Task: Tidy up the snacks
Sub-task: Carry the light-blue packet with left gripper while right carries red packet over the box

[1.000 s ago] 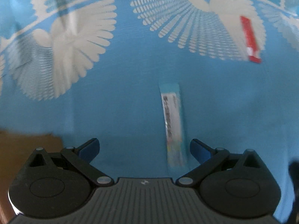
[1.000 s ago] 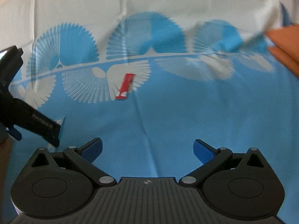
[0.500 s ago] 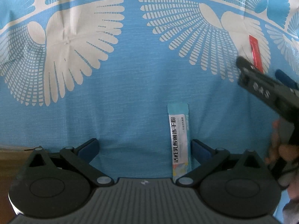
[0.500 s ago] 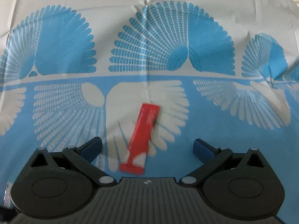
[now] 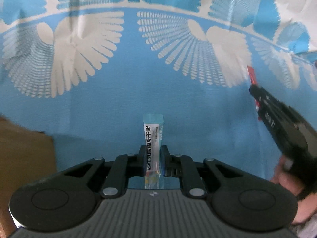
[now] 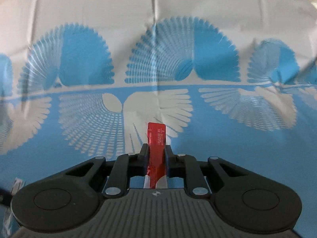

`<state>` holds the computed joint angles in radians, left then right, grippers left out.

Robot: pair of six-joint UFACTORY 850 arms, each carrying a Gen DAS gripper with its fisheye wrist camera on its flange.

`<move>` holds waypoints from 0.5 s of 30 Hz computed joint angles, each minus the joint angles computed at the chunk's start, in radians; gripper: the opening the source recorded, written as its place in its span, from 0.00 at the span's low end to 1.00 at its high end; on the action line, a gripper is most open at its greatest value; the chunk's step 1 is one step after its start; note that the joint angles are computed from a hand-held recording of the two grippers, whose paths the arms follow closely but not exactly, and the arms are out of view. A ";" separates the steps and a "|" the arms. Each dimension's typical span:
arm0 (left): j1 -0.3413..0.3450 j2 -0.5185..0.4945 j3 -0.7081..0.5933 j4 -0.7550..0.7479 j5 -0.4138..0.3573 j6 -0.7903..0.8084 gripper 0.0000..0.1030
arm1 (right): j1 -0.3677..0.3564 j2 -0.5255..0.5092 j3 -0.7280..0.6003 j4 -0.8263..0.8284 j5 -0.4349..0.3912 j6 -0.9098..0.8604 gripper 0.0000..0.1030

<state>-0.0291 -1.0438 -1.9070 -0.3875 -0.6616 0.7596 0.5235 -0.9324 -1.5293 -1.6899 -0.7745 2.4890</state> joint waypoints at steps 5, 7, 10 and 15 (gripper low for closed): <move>0.046 0.166 0.188 -0.131 0.030 0.188 0.15 | 0.086 0.103 0.124 0.005 -0.096 0.117 0.17; 0.067 0.230 0.247 -0.174 0.016 0.255 0.15 | 0.123 0.145 0.169 0.007 -0.140 0.135 0.17; 0.094 0.326 0.344 -0.216 0.012 0.333 0.15 | 0.180 0.197 0.210 0.018 -0.209 0.131 0.17; 0.175 0.471 0.472 -0.333 -0.021 0.506 0.15 | 0.292 0.243 0.200 0.063 -0.297 0.091 0.17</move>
